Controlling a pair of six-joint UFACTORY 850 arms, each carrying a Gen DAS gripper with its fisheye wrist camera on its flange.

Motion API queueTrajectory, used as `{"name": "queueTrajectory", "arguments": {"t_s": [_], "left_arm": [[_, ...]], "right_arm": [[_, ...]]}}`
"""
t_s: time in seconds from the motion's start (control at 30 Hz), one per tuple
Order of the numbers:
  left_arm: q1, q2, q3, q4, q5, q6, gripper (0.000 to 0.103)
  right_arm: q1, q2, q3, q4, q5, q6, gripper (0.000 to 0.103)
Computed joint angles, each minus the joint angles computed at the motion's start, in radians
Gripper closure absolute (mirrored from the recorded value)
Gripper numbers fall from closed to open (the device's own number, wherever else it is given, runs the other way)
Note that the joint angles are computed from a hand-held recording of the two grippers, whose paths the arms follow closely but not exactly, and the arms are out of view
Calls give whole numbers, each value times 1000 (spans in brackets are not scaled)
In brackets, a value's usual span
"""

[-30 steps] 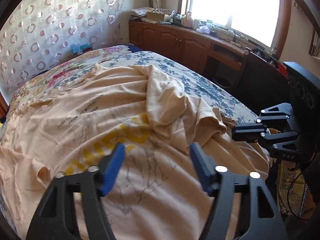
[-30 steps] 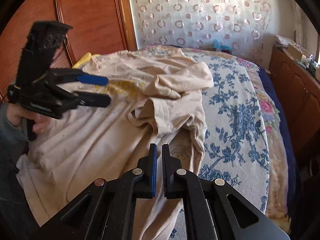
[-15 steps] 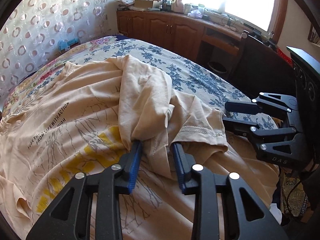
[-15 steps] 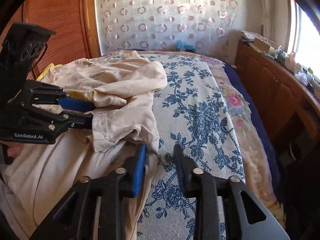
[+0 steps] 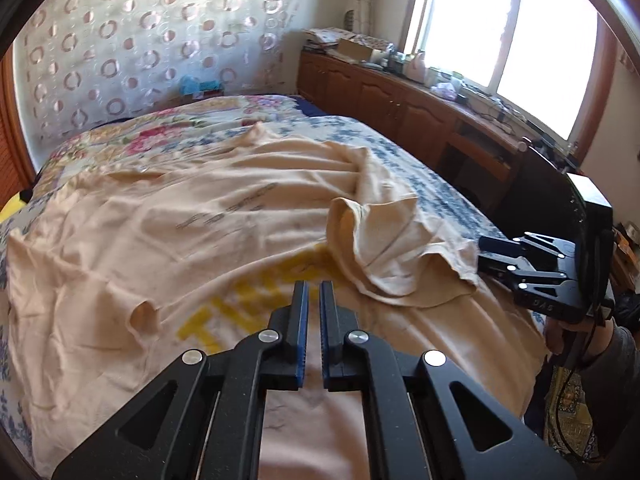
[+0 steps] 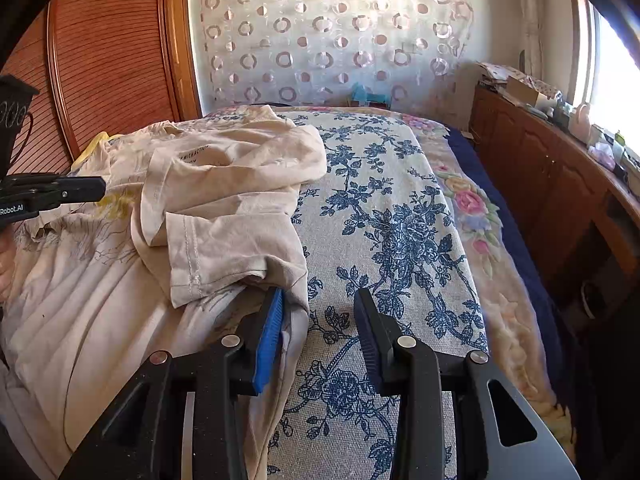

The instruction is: Fold small clothes

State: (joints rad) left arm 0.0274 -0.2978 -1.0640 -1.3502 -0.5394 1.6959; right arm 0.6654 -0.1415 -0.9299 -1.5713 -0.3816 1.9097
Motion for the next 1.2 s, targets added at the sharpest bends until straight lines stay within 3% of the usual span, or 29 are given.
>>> {"name": "queueTrajectory", "arguments": {"t_s": [0.13,0.17,0.23,0.27,0.4,0.53,0.6,0.67,0.7,0.9,1.1,1.2], "left_arm": [[-1,-21,-26,19,-11,-36,96],[-3,-29,-36,24,-26,-48,92],[-15,-41,-56,44,-42,-74,67],[-17,-48,-62,35,-50,-63,61],[-53,-93,-123,83,-45,-125,55],[-85,-169,-218,197,-31,-267,55],[-89,-203,-255,236,-65,-329,55],[-87,-204,-249,197,-83,-284,76],[-90,-193,-236,188,-69,-262,98],[-24,-19,-46,-223,-68,115,98],[2,-8,-23,-88,47,14,97],[20,-19,-21,-85,31,16,94]], "right_arm": [[-5,-1,-1,-2,12,-4,62],[-4,-4,-3,2,9,-11,61],[-3,-6,-6,9,9,-22,59],[-2,-7,-7,14,9,-30,59],[0,-11,-10,18,3,-35,59],[1,-11,-11,15,-1,-33,59],[1,-11,-10,10,-1,-28,59],[1,-11,-9,9,-1,-27,59],[2,-12,-9,7,-3,-26,59],[6,-9,-2,-14,-10,-9,59],[3,-8,0,-18,0,-5,57],[-1,-5,1,-13,9,-15,55]]}}
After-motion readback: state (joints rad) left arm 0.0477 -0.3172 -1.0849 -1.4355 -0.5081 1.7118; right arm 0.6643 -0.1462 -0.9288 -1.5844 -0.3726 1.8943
